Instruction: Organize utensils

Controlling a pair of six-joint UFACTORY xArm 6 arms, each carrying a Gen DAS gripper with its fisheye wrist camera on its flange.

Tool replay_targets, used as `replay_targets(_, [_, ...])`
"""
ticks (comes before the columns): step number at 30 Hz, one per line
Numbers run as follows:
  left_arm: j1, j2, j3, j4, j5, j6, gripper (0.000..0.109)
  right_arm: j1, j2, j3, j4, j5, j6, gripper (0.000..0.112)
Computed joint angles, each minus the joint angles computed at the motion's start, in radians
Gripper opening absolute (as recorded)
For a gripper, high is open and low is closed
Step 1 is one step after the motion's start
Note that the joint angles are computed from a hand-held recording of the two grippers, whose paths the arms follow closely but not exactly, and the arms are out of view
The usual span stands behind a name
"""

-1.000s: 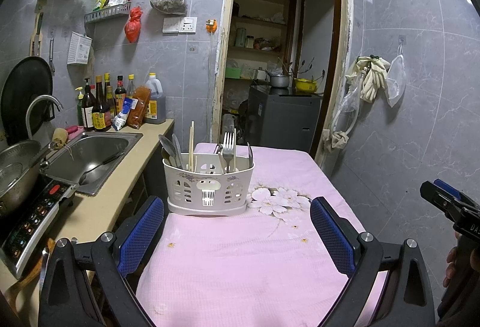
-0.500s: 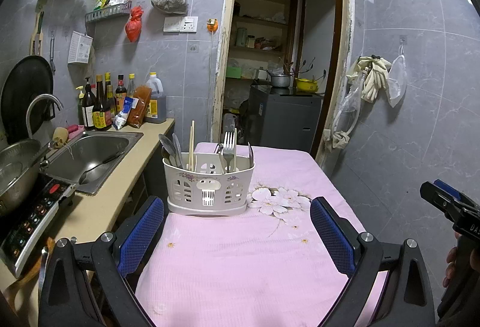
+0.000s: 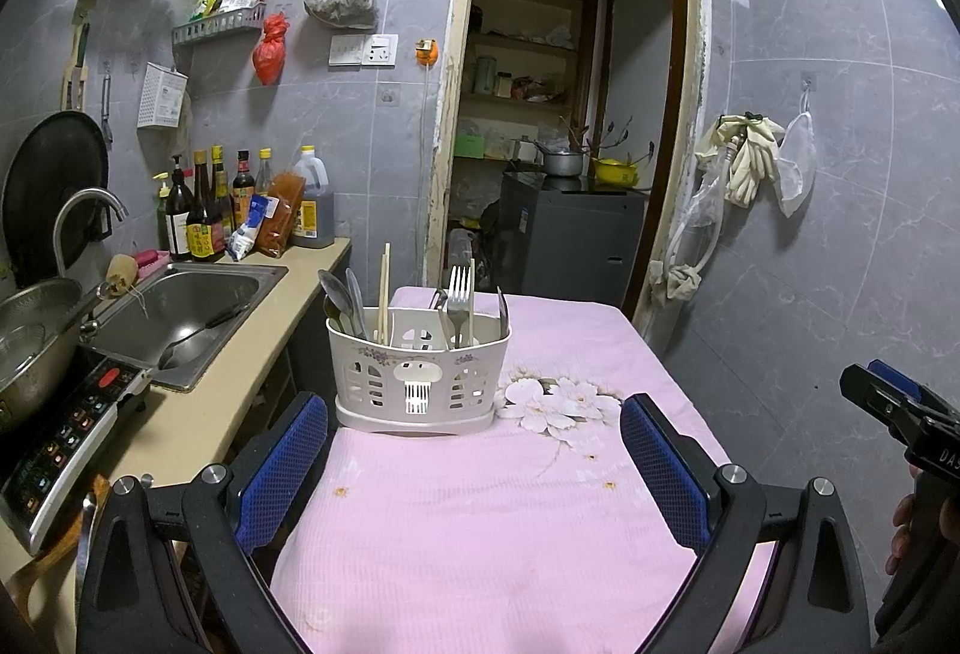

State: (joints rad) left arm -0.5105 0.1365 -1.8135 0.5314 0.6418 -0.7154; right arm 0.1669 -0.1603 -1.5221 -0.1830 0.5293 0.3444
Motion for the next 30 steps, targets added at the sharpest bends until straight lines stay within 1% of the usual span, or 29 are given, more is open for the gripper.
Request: replay_targets(30, [-0.002,0.001,-0.002,0.008,-0.001,-0.006,0.099,-0.005,0.007,-0.012,0.011,0.007,-0.012,0.101])
